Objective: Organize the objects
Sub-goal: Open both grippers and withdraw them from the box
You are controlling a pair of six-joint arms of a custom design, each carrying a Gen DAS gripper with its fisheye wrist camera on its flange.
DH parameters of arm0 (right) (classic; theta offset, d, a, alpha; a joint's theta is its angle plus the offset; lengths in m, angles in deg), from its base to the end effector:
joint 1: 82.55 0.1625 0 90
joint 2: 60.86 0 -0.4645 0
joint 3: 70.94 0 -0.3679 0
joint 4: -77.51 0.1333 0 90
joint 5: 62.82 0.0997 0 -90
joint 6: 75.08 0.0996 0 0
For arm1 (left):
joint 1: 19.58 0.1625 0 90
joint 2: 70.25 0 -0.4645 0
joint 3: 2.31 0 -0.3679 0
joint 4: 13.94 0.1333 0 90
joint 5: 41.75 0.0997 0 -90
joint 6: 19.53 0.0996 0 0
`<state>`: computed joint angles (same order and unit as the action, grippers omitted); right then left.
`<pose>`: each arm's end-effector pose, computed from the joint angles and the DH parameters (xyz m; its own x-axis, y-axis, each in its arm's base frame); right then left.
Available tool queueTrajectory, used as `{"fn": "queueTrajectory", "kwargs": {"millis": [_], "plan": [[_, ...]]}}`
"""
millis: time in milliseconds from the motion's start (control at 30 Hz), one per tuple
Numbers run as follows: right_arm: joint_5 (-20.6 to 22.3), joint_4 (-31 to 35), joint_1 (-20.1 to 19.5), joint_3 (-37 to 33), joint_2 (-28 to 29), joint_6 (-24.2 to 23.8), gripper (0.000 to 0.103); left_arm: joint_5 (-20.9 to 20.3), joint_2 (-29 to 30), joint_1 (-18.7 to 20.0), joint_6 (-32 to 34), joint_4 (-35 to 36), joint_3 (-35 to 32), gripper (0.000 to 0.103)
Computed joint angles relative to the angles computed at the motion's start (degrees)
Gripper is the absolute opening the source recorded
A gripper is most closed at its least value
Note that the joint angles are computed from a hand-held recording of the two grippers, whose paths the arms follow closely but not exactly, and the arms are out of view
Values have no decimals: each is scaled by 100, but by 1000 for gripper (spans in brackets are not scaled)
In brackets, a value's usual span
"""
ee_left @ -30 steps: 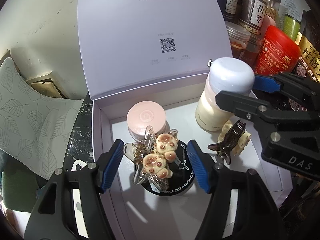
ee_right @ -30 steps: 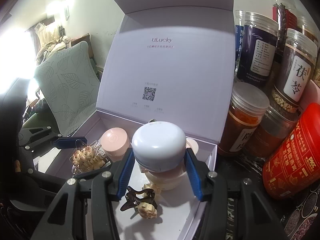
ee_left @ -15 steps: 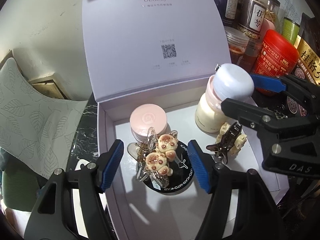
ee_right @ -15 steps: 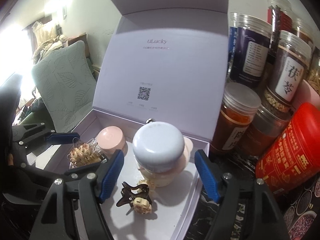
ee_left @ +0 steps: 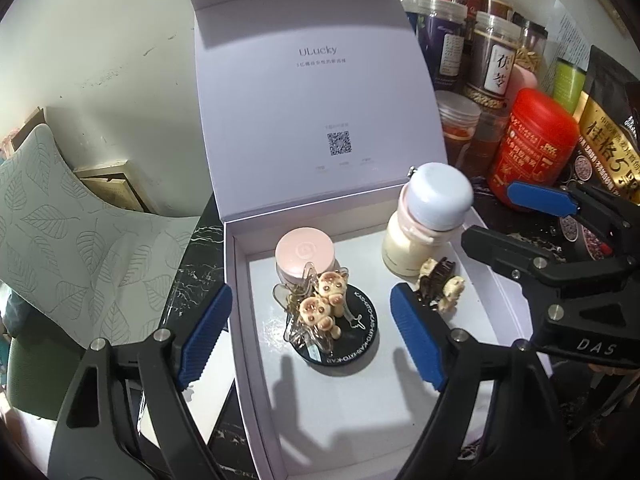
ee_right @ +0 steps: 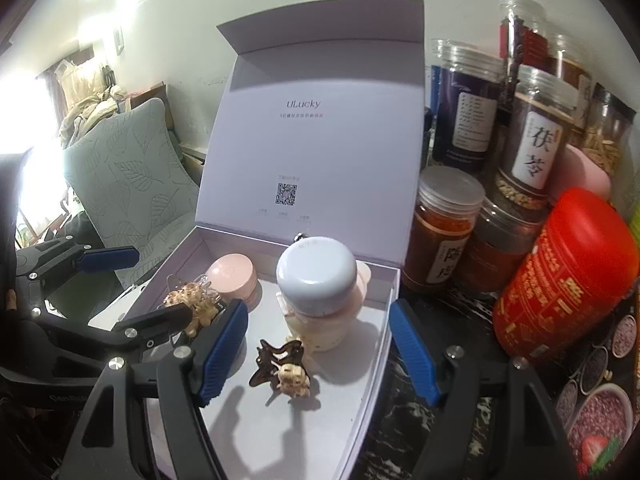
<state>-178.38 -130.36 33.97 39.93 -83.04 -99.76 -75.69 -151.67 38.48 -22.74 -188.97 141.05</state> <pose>0.3351 -0.4691 -0.0598 -0.6560 -0.5212 0.5459 -0.7305 0.6203 -0.2857 -0.0050 -0.4162 0.2851 -0.6722 -0.0245 -0.7400 0.4497 0.7805 -0.4343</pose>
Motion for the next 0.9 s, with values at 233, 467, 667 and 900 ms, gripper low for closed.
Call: {"fn": "queueTrajectory", "kwargs": {"millis": [233,467,667,900], "plan": [[-175,-141,173,188,-150,84,74,216,-366,-334,-263,299,174,86],[-333,-258,359,364,-283,124,74,493,-760,-701,-680,871,317,87],[-545,-295,567,573,-429,235,74,532,-1347,-1009,-1251,1695,410,87],[-728,-346,840,874,-615,360,78,789,-2253,-1641,-2336,3375,469,88]]}}
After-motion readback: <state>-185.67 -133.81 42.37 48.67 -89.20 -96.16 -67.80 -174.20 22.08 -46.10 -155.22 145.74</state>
